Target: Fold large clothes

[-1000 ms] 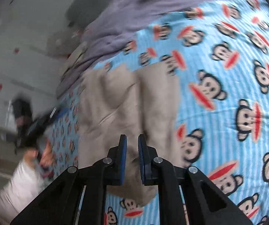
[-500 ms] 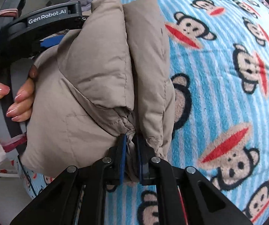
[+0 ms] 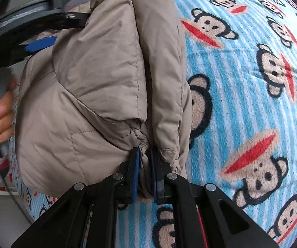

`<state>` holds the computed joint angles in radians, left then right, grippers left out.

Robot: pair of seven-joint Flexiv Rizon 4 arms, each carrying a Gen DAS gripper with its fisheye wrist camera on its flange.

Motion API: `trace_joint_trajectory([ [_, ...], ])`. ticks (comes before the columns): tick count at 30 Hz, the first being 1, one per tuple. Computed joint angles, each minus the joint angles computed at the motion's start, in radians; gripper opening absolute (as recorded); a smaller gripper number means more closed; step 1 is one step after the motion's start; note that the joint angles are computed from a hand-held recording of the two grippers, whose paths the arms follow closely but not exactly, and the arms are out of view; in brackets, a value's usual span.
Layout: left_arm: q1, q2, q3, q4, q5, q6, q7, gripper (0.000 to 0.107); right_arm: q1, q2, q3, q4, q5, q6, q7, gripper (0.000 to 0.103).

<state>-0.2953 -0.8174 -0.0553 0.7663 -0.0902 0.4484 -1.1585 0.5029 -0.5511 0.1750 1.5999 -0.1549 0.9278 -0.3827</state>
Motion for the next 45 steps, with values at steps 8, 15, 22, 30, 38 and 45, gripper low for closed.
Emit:
trace_joint_trajectory([
  [8, 0.102, 0.288, 0.01, 0.428, -0.038, 0.148, 0.044, 0.087, 0.006, -0.005, -0.009, 0.008, -0.003, 0.016, 0.031, 0.009],
  [15, 0.162, 0.396, 0.032, 0.655, -0.036, 0.201, 0.028, 0.088, 0.036, 0.042, -0.038, 0.0, -0.057, -0.06, 0.1, 0.01],
  [22, 0.182, 0.383, 0.02, 0.643, -0.049, 0.183, 0.037, 0.089, 0.052, 0.037, -0.088, -0.087, -0.264, -0.074, 0.136, 0.01],
  [30, 0.186, 0.358, 0.023, 0.595, -0.054, 0.117, -0.005, 0.096, 0.0, -0.148, -0.044, -0.303, -0.077, -0.243, -0.064, 0.01],
  [38, 0.183, 0.358, 0.025, 0.566, -0.041, 0.087, -0.016, 0.096, -0.003, -0.06, -0.045, -0.235, -0.038, -0.229, -0.04, 0.014],
  [45, 0.183, 0.377, 0.027, 0.557, -0.03, 0.046, -0.017, 0.096, 0.002, -0.013, -0.015, -0.234, -0.004, -0.266, -0.038, 0.014],
])
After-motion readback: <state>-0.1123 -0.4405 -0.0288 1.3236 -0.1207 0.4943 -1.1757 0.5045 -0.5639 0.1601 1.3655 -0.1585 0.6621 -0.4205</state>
